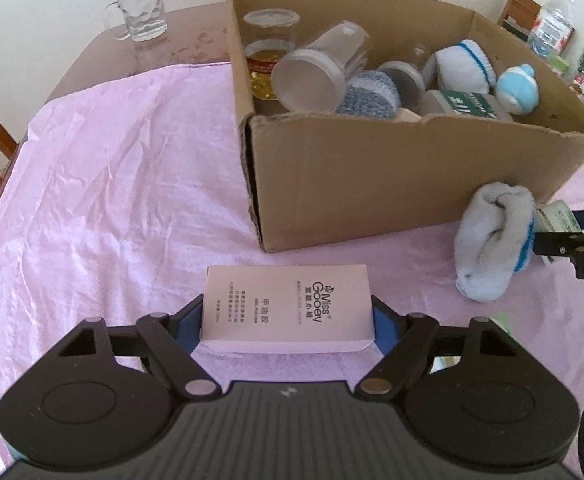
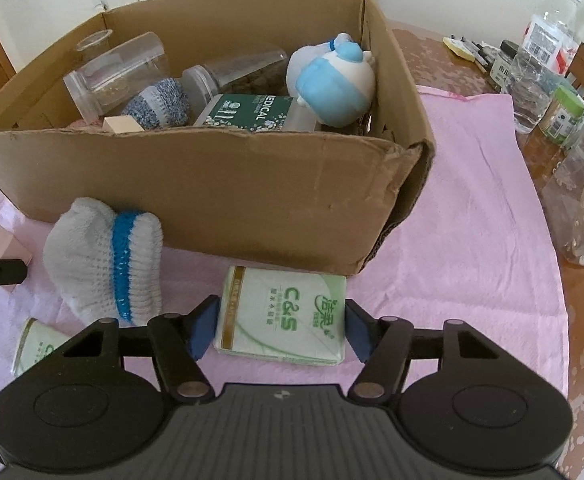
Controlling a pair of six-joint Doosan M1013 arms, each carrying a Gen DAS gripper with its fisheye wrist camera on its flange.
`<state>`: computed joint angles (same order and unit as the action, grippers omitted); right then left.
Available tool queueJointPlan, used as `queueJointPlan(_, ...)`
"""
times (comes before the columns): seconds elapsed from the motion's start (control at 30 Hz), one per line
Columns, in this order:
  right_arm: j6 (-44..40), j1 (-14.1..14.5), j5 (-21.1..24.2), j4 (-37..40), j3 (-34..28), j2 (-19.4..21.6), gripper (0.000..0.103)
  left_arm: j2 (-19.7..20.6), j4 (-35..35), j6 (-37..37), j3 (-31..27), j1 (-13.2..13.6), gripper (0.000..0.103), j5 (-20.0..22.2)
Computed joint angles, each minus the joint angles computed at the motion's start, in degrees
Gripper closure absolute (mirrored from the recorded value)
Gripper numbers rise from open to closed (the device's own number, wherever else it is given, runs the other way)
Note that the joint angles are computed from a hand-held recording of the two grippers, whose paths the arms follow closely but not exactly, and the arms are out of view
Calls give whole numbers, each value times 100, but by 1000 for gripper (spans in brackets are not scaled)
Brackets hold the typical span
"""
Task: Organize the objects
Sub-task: 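Carry carton with left tool into box while right tool drops tissue pack in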
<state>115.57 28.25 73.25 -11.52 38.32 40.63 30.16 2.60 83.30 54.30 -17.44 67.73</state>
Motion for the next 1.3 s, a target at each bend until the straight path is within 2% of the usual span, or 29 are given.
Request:
queueJointPlan(0.3,-825,-18,84,362,-75,-182,33,13,-495,819,-439,20,23,596)
queueJointPlan(0.53,-1600,-9,77,518,-455,-224,33,175,-795,1340,-1171,14,23,856)
queueJointPlan(0.73,-1940,-37,-36,633,-976,-69,33,419,-740,1470,-1782,-22,22,629)
queueJointPlan(0.87,-2128,-39,54,665,-1480,162,33,624,-676,1445,-2154,-58,22,492)
queueJointPlan(0.97,-2230,-52,122,694,-1787,315,33,683,-514,1359,-2202,-99,22,277)
queueJointPlan(1.1,-2304,-70,242,744,-2188,521,33,715,-354,1192,-2244,-124,8,315)
queueJointPlan(1.3,-2427,-82,573,791,-2898,884,33,601,-303,1095,-1985,-100,8,324)
